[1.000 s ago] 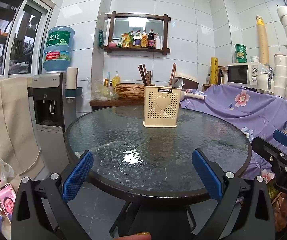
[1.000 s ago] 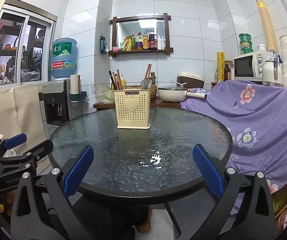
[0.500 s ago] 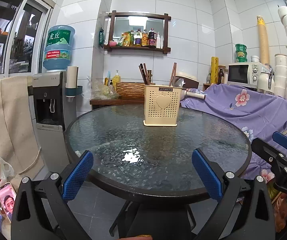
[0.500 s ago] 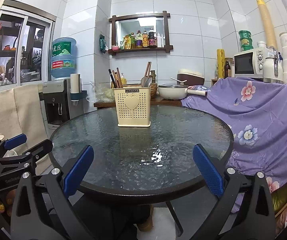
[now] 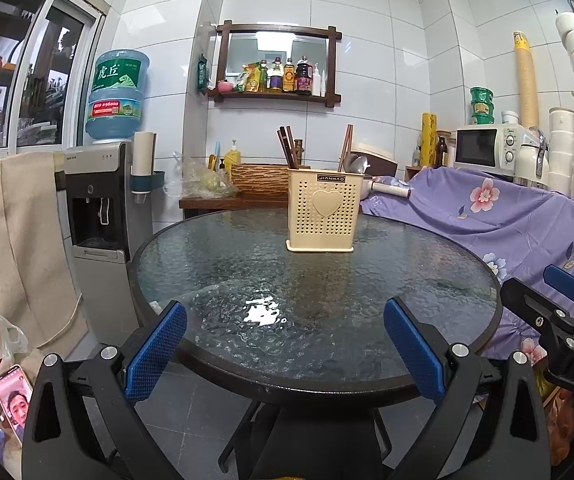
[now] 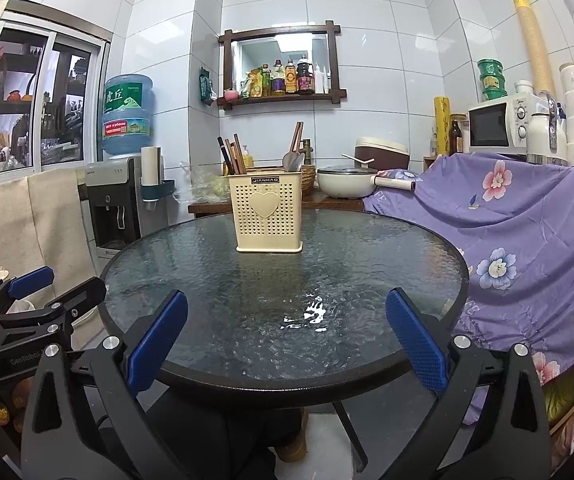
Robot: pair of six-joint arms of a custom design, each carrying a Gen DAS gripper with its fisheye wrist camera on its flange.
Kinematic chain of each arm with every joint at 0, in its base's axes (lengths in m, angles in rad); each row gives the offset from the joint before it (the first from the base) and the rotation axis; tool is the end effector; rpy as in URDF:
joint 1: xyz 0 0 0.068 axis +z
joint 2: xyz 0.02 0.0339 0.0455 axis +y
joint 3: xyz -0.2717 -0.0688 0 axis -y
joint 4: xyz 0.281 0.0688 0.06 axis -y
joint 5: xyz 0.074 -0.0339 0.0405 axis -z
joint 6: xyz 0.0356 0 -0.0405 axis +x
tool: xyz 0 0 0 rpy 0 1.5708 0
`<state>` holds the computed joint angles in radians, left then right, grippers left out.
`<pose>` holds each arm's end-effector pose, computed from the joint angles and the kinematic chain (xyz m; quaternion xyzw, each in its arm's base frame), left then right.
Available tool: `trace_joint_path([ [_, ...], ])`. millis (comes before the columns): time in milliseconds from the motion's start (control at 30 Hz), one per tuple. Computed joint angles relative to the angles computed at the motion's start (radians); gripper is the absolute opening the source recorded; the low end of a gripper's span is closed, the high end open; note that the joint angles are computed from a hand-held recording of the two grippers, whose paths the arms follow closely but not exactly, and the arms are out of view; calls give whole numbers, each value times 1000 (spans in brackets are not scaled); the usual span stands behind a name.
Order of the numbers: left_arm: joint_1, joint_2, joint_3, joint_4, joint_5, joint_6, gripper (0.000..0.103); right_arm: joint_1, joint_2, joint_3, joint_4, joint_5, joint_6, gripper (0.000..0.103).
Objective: Organize utensils
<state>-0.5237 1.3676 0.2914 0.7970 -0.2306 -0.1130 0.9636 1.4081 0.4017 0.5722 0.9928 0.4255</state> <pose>0.2256 -0.1209 0.1308 0.0940 0.7908 -0.0999 0.5966 0.1738 0.1980 0.1370 0.0501 0.7826 -0.0055 0.6205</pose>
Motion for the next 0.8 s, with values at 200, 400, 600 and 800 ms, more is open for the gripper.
trace_joint_path([
  [200, -8, 10, 12, -10, -13, 0, 96, -5, 4, -1, -4, -1, 8, 97],
  [400, -14, 17, 16, -15, -20, -3, 96, -7, 2, -2, -8, -5, 14, 97],
  [600, -20, 23, 23, -25, -27, -11, 96, -7, 1, -3, -1, -8, 6, 97],
  [800, -23, 22, 22, -28, -33, -12, 96, -5, -2, -7, -1, -8, 8, 97],
])
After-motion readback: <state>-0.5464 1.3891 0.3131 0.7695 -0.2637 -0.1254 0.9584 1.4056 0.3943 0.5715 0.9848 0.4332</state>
